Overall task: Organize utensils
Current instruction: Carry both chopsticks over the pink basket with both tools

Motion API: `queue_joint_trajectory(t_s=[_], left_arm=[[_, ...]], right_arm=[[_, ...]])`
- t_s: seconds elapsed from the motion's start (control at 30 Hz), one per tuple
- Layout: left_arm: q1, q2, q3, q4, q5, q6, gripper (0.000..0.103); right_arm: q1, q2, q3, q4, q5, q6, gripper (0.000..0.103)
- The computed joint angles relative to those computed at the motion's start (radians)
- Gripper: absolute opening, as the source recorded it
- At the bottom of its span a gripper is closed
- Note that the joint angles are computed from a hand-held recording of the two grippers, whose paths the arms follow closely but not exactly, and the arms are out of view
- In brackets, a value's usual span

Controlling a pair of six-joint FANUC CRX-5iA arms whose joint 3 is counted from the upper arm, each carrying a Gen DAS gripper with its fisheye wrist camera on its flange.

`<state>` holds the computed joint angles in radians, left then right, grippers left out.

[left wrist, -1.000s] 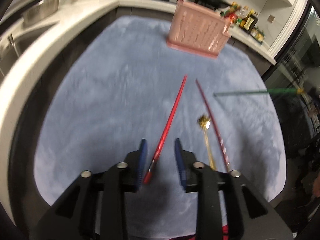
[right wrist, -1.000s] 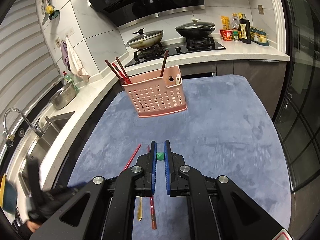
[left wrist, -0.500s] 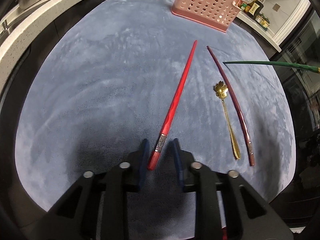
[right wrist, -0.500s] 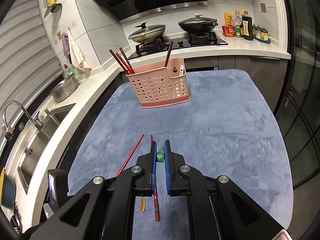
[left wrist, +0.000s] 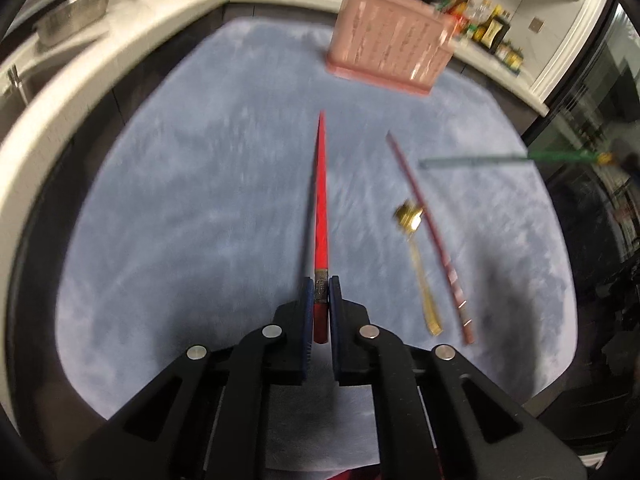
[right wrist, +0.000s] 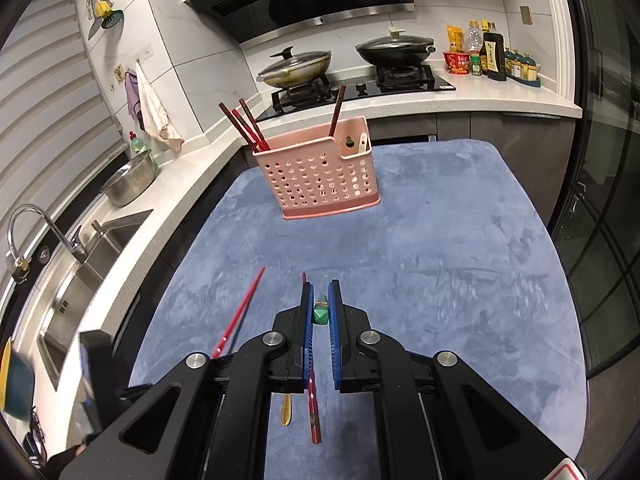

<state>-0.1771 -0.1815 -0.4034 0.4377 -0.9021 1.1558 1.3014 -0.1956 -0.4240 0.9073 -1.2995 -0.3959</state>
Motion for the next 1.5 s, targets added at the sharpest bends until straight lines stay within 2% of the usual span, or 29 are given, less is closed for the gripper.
queue_joint_trajectory(t_s=[0.3, 0.67, 0.87, 1.0, 1.2, 1.33, 1.5], left_arm=[[0.000, -0.006, 0.121, 0.064, 0.042, -0.023, 0.007], [-0.049, 0.103, 0.359, 0.100, 0.116, -0.020, 0.007], [-0.090, 0.180, 0.509, 0.120, 0.175, -0.024, 0.007], [-0.113, 0.252, 0.626, 0.114, 0.226, 0.010, 0.007], [-0.138, 0.376, 0.818, 0.067, 0.250, 0.085, 0.007], [-0.151, 0.456, 0.937, -0.006, 0.244, 0.148, 0.007], [-0.160, 0.558, 1.056, -0.067, 0.201, 0.209, 0.007]], right_arm=[[-0.033, -0.012, 0.018, 0.063, 0.004, 0.038, 0.007], [-0.133, -0.009, 0.069, 0.157, 0.059, 0.128, 0.007], [-0.234, -0.007, 0.107, 0.215, 0.151, 0.176, 0.007], [-0.324, 0.018, 0.155, 0.272, 0.215, 0.209, 0.007], [-0.474, 0.078, 0.253, 0.332, 0.325, 0.245, 0.007], [-0.546, 0.138, 0.330, 0.336, 0.362, 0.279, 0.007], [-0.614, 0.208, 0.385, 0.301, 0.410, 0.309, 0.007]])
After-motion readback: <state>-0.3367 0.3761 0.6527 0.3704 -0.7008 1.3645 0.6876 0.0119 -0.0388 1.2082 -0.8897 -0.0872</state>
